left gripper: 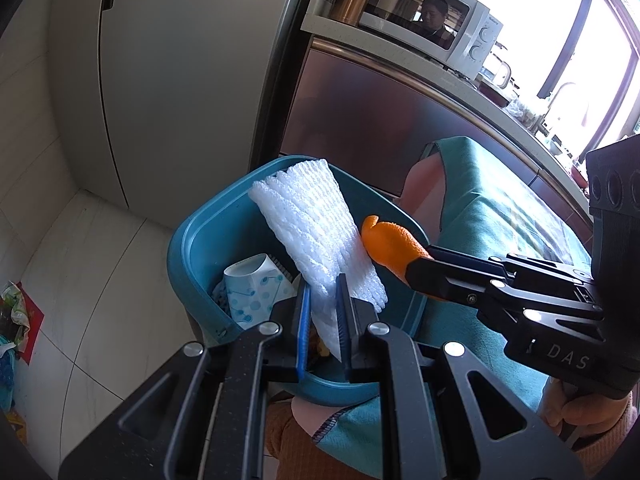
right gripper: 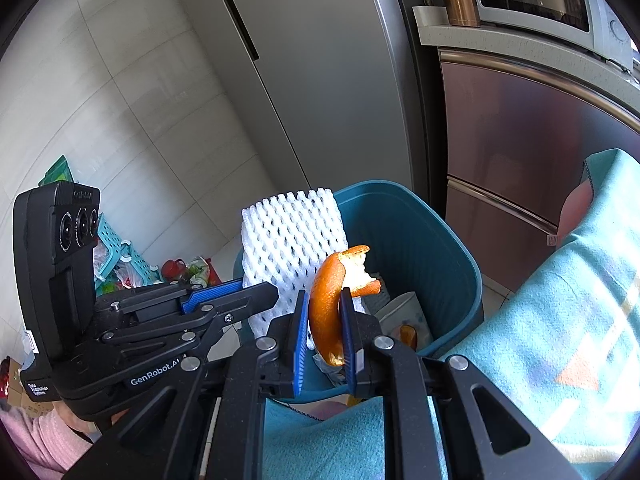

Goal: Collect trash
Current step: 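Lower the foam net and peel into the teal bin and open both tools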

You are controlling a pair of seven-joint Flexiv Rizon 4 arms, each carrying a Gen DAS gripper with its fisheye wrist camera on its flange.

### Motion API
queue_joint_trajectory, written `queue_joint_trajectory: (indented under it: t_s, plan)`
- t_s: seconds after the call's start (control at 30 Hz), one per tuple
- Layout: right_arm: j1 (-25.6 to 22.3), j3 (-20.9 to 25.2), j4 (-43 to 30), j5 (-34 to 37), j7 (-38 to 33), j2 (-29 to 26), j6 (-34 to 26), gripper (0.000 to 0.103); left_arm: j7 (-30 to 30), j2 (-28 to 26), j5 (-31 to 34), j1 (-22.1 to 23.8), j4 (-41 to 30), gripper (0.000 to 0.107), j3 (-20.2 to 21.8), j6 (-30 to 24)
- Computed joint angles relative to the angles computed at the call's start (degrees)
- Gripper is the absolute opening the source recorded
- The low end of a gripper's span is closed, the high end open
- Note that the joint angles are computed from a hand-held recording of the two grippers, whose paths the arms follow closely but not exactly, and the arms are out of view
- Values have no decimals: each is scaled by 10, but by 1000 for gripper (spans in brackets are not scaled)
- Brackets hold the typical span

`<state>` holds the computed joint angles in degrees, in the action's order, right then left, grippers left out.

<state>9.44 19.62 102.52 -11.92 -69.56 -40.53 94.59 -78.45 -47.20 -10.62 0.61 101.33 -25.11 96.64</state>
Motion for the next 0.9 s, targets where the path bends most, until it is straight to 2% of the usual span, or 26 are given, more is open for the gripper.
queue_joint_trajectory:
  t_s: [0.67, 0.9]
  plan:
    - [16, -7, -23, 21, -8, -2, -44, 14, 0, -13, -16, -37, -33, 13, 34, -19]
    - [13, 3, -43, 35, -19, -9, -74, 15, 6, -25, -26, -54, -55, 14, 52, -43]
